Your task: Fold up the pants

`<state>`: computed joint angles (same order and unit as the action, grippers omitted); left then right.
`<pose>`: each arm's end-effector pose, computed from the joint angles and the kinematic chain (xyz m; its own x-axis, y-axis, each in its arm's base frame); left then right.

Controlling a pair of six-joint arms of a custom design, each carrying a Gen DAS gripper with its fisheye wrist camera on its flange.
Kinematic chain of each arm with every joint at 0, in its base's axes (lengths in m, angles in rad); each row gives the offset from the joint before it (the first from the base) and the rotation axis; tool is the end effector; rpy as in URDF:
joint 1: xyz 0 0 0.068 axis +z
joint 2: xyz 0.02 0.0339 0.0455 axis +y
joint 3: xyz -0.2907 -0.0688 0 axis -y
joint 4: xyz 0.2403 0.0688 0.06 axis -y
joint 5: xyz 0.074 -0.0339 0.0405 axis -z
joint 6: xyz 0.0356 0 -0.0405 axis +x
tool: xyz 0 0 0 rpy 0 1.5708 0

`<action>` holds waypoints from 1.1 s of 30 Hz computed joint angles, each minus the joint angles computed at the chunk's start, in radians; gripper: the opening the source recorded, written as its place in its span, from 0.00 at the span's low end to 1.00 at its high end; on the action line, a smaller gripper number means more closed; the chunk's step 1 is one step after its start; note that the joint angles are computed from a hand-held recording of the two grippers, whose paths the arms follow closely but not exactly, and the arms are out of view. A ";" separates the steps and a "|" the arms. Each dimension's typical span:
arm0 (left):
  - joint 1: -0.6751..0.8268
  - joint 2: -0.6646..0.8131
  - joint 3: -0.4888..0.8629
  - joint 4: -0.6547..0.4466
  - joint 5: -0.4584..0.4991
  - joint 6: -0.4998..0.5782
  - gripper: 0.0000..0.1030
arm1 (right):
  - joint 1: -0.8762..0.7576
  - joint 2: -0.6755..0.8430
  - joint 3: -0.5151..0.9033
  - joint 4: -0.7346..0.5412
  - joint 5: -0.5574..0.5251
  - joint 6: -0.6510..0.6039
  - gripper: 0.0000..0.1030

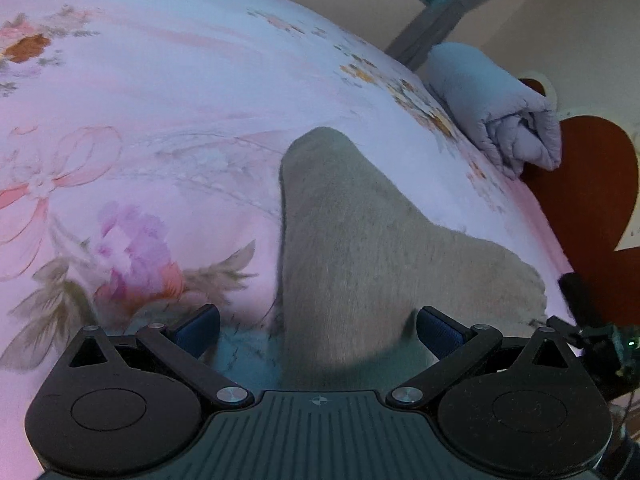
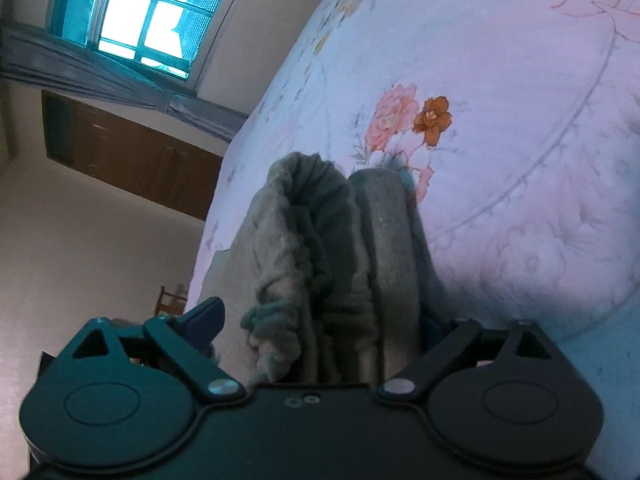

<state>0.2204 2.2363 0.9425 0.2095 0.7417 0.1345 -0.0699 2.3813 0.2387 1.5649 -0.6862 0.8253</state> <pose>0.3661 0.0574 0.0388 -0.8351 -0.0858 -0.5434 0.2613 0.8073 -0.5291 0.2371 0.0060 0.0238 -0.7189 0.6202 -0.3140 0.0778 0.5206 0.8502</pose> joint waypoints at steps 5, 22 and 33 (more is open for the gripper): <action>-0.010 0.075 0.133 -0.135 0.072 0.051 1.00 | 0.003 -0.049 0.018 -0.104 -0.029 -0.052 0.85; -0.025 0.053 0.084 -0.098 0.165 0.044 0.28 | 0.156 -0.336 0.034 -0.417 0.101 -0.192 0.39; 0.011 0.038 0.257 -0.048 0.248 -0.095 0.25 | 0.179 -0.424 0.397 -0.719 0.043 -0.206 0.39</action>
